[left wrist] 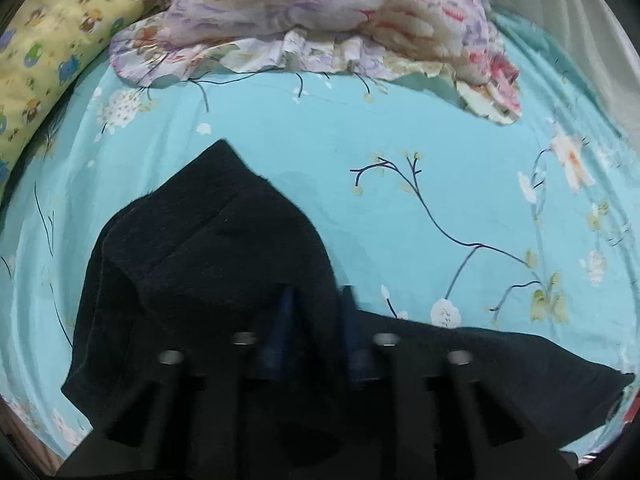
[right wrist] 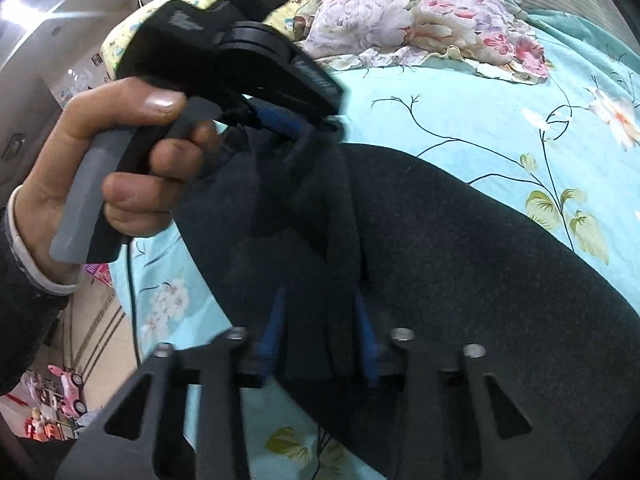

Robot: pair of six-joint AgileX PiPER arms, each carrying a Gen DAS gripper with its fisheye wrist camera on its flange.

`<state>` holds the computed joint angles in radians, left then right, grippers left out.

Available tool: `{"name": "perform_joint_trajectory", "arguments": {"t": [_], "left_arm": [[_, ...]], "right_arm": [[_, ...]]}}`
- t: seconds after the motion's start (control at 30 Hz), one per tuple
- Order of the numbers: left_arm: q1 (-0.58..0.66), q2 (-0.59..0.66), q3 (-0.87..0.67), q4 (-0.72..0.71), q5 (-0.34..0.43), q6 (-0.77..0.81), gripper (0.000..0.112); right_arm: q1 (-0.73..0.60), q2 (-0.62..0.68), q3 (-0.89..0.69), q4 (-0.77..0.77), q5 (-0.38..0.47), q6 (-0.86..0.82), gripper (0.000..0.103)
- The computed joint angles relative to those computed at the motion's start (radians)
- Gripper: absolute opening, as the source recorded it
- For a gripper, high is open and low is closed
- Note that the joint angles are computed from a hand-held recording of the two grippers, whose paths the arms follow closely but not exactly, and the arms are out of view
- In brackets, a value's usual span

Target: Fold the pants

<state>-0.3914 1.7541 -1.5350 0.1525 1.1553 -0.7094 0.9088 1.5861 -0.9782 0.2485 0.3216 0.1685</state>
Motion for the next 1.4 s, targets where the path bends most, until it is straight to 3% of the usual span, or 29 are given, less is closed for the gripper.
{"name": "perform_joint_trajectory", "arguments": {"t": [0.1,0.3,0.47,0.73,1.0,1.4], "left_arm": [[0.013,-0.118,0.124,-0.019,-0.084,-0.015,0.005],[0.027,-0.439,0.422,-0.045,-0.298,-0.099,0.004],[-0.020,-0.677,0.622,0.014,-0.371,-0.244,0.004],[0.100,-0.909,0.861,-0.184,-0.474,-0.143,0.004],[0.216,-0.994,0.985,-0.373,-0.508,0.050,0.004],[0.373,-1.017,1.064,-0.595,-0.481,0.304,0.006]], "right_arm": [[-0.014,-0.011,0.015,0.026,-0.009,-0.018,0.007],[-0.002,-0.073,0.049,-0.016,-0.033,0.034,0.006],[0.038,-0.117,0.050,-0.121,-0.012,0.115,0.006],[0.113,-0.105,0.012,-0.316,0.061,0.262,0.006],[0.151,-0.084,0.000,-0.378,0.100,0.311,0.006],[0.148,-0.032,-0.037,-0.373,0.138,0.300,0.006]]}}
